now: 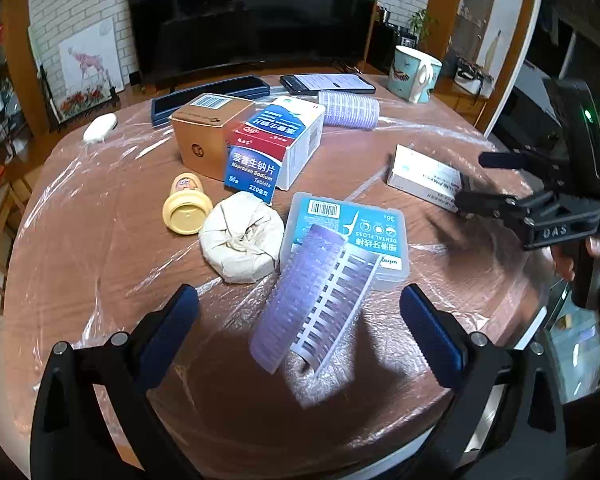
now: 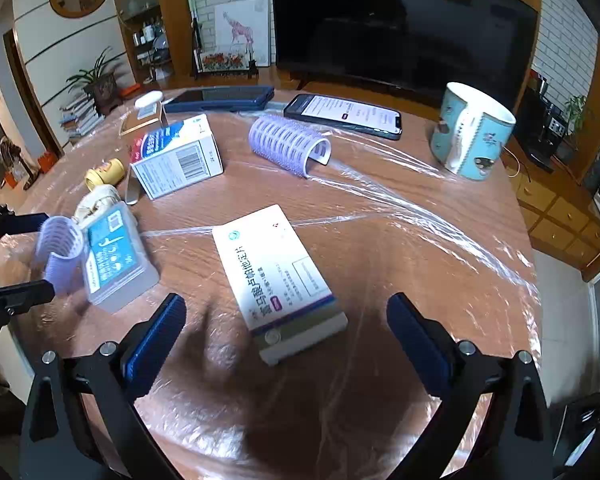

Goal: Collect trash
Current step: 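Grasp the purple comb strip with the left tool while the right tool grasps the white medicine box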

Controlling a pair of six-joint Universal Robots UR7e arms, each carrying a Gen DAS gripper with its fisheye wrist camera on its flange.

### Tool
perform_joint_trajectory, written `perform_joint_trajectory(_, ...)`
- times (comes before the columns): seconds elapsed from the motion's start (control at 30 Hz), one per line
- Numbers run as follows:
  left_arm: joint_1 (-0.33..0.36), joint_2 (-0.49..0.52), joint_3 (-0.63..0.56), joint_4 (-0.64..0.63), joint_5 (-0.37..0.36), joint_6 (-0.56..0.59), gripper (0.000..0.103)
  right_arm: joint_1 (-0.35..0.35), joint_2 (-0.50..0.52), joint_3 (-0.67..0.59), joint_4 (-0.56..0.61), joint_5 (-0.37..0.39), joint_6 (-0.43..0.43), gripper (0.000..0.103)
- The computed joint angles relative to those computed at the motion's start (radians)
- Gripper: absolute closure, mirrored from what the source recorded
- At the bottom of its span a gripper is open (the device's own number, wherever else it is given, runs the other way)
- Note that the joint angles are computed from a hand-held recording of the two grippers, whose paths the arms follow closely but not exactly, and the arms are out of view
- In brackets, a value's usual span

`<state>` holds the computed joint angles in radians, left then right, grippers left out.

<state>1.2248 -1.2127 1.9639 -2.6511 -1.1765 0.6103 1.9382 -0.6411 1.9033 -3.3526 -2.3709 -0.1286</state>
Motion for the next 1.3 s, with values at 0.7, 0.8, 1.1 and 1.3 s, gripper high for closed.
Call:
perform_joint_trajectory(0.7,0.037,0.032,-0.074,0.123,-0.079,-0.010,0.044,-0.039,0.019,-0.061,0.094,0.064,-0.043,0.024)
perform_joint_trajectory(0.8,0.044,0.037,-0.088,0.163,-0.094,-0.019,0.054,-0.039,0.024,-0.063,0.092,0.062,-0.045,0.032)
perform_joint_trajectory(1.1,0.040,0.024,-0.074,0.134,-0.099,-0.013,0.059,-0.037,0.010,-0.042,0.042,0.083,0.000,0.052)
perform_joint_trajectory(1.3,0.044,0.020,-0.078,0.126,-0.104,-0.046,0.059,-0.027,0.002,-0.019,-0.009,0.101,0.038,0.052)
